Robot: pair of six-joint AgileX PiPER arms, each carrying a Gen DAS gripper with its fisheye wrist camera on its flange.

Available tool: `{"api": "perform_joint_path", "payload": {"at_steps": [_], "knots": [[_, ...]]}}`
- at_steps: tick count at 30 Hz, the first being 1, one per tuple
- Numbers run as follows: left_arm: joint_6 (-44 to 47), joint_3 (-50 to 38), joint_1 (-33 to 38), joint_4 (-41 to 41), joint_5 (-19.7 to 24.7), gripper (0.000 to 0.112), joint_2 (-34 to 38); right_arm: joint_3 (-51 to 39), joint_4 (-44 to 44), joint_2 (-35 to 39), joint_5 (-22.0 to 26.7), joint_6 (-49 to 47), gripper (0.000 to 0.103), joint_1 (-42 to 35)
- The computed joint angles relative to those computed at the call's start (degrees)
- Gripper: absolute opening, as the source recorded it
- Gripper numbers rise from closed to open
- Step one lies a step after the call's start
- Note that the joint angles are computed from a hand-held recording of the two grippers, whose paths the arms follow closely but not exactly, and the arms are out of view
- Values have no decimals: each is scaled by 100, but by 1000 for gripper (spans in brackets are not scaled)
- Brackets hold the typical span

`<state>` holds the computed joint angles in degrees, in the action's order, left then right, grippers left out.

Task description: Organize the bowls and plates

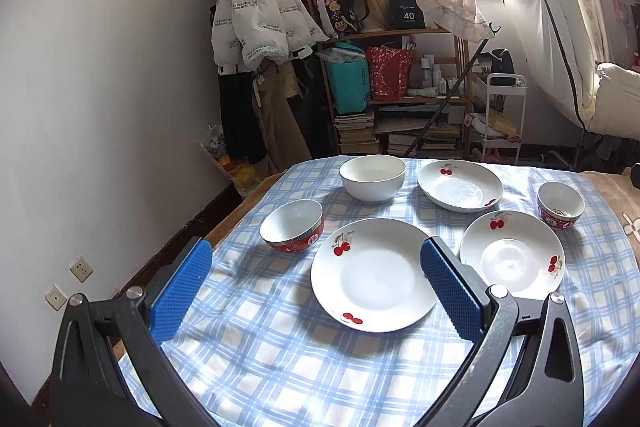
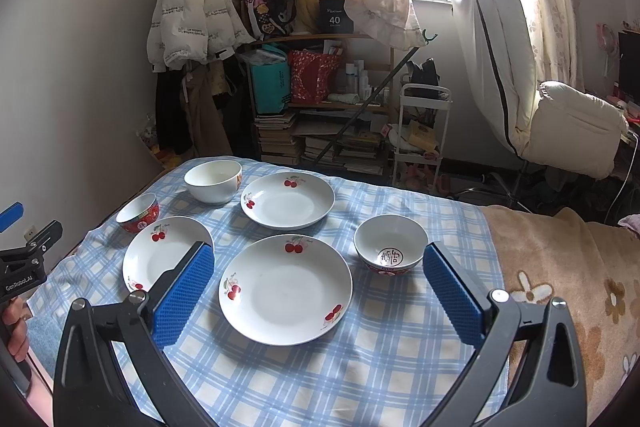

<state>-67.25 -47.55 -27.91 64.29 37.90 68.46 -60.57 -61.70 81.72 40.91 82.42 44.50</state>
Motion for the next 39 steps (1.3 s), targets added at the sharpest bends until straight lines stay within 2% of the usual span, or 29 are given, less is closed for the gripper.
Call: {"api": "perform_joint_path", "payload": {"at_steps": [14, 39], "knots": [[-187, 22, -161, 224, 168, 102, 33, -11, 54, 10, -3, -42, 103, -15], [-143, 19, -100, 158, 145, 102, 20, -16, 67, 24, -21, -40, 103, -24]]}}
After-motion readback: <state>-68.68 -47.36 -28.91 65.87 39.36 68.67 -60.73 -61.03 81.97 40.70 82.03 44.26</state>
